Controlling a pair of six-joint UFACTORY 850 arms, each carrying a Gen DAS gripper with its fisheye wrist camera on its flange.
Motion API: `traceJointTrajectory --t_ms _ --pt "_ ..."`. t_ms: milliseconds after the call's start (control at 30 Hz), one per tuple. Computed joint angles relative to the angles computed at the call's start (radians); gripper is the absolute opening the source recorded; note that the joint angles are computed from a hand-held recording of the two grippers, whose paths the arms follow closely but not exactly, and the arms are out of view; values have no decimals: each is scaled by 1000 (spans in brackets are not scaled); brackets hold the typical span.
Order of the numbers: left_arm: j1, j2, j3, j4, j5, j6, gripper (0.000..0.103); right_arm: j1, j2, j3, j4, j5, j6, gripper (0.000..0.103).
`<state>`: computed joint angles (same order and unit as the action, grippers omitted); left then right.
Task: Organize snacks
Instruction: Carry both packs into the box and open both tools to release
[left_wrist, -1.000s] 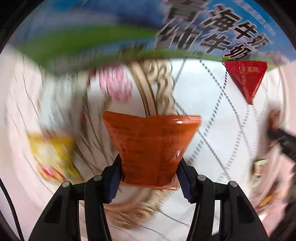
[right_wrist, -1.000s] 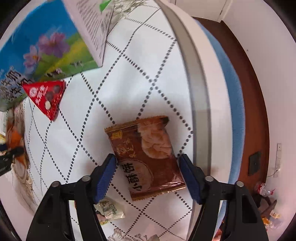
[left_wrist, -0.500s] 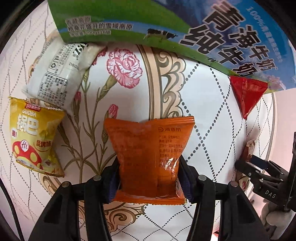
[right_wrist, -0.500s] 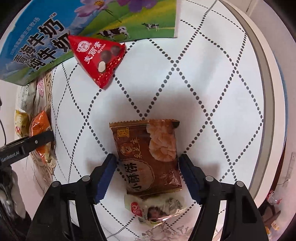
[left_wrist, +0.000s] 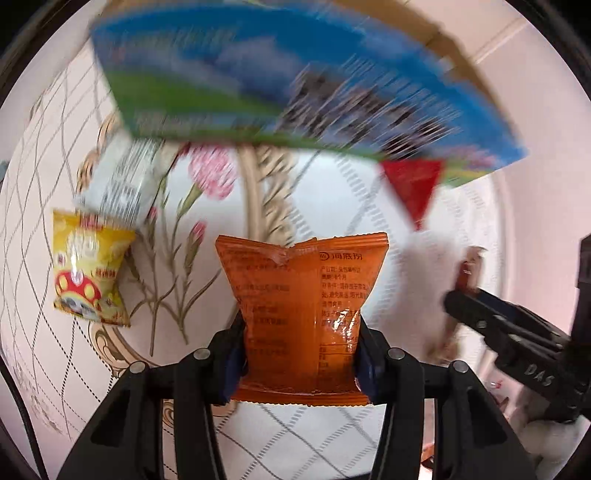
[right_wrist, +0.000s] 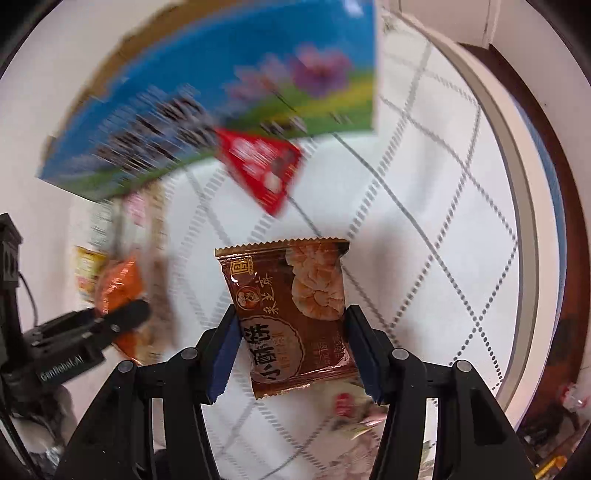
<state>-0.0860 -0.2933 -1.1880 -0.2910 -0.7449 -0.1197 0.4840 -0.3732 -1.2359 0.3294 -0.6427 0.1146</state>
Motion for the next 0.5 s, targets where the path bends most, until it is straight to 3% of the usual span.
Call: traceJointTrajectory --t_ms 200,300,500 --pt "18 6 -139 -39 -53 71 47 -9 39 -82 75 -1 -71 59" --pt "20 -37 -266 4 -97 65 47 -18 31 -165 78 -20 -80 59" --pt "21 -292 -670 203 -241 -4 47 -44 -123 -432 -14 -92 10 59"
